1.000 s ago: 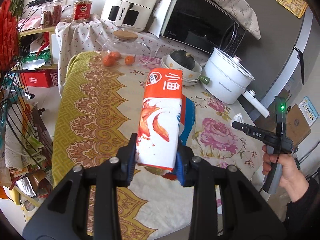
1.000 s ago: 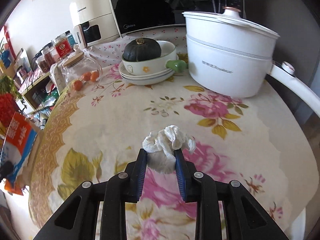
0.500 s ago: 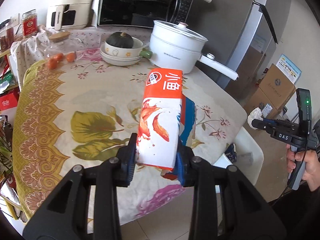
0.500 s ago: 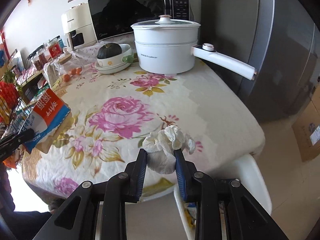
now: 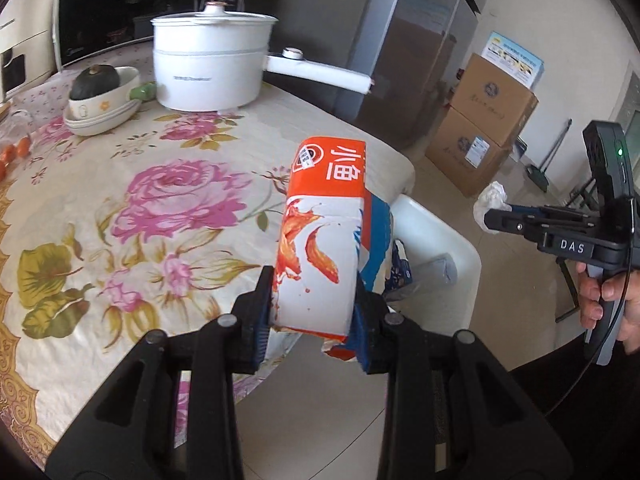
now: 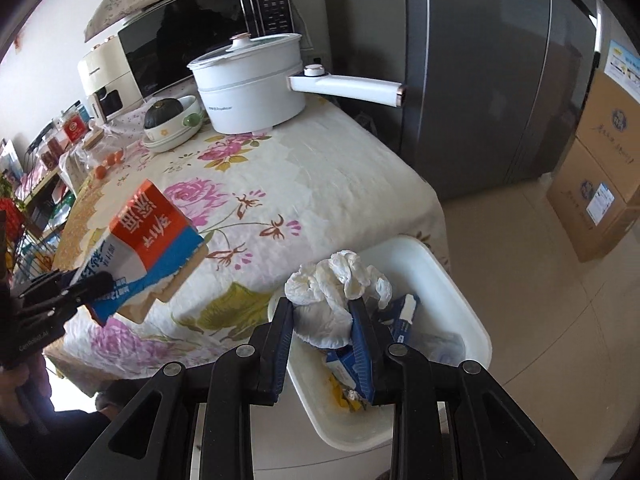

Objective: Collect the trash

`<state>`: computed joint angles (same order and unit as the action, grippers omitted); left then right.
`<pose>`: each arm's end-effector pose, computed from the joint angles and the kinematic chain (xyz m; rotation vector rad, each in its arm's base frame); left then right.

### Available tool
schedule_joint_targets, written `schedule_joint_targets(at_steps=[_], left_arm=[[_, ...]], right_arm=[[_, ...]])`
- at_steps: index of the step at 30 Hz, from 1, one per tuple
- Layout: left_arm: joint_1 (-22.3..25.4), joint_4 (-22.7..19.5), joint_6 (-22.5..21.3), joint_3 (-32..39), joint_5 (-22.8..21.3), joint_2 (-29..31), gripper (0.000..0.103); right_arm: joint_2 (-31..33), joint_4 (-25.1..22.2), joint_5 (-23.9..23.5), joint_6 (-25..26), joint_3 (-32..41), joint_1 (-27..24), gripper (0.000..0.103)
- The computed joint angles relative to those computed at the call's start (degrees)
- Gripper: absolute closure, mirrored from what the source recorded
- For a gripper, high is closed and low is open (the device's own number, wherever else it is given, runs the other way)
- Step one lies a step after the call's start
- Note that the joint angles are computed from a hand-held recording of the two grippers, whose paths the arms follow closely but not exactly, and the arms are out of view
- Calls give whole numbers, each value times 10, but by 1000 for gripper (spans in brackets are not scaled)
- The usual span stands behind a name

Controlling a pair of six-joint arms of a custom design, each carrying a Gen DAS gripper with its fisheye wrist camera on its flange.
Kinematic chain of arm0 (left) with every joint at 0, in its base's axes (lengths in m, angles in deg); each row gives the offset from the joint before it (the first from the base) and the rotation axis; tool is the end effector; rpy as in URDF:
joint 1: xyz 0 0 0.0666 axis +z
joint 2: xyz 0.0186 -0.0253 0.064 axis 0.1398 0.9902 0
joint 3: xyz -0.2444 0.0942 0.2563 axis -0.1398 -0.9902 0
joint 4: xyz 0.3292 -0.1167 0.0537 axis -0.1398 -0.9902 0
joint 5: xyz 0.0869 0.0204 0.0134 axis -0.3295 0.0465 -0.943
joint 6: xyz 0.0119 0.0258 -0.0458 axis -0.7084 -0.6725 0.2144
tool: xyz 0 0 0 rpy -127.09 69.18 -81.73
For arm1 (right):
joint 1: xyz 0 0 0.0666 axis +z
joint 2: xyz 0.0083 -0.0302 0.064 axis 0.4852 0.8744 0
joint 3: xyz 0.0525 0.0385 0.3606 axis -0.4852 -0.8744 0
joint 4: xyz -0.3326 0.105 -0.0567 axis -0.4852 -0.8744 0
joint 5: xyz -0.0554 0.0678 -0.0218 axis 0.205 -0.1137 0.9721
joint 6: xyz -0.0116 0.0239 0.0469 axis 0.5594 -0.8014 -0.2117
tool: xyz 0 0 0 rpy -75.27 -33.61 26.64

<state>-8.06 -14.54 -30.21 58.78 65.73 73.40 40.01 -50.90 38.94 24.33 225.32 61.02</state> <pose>0.5841 -0.1792 0.3326 0.4293 2.3933 -0.4759 0.5687 0.3450 0.3841 -0.0667 2.5592 0.0720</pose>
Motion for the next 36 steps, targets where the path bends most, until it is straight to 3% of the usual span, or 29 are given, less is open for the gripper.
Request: schedule_joint_targets(at_steps=[8,13,14,16,18,22,29,31,32,33,34,36], left_arm=[[-55,-41,-40,62,4,57,67],[-80,-42,-68,98,-10,93,62],[-83,-33,-72,100,-18,97,54],[-84,-41,-62,118,-28,112,29],[-82,-44,-32,127,-41,118,16],[-78,-65,2,132,-62,116,4],[-63,-73,58,85,-89,84,2],[-59,-71,82,67,-99,71,2],[-59,-68,92,57,-109,63,2],[-59,-63,102,44,-123,54,2],[-59,-57,111,30,-138,44,2],[-58,-49,128,9,-161,27,2]], right_arm=[[-71,17,10,-28,-128,-27,74],[-84,8,10,-38,-156,-37,74],[-86,7,11,-41,-160,-38,74],[-85,1,11,-44,-161,-39,74],[-82,-6,12,-44,-157,-39,74],[-70,-16,15,-33,-142,-34,73],[-31,-33,16,-22,-88,-26,72],[-26,-17,7,-26,-87,-26,65],[-22,-15,4,-31,-84,-26,56],[-16,-20,6,-38,-76,-26,35],[-16,-20,16,-52,-75,-25,25],[-18,-21,25,-64,-71,-21,25]])
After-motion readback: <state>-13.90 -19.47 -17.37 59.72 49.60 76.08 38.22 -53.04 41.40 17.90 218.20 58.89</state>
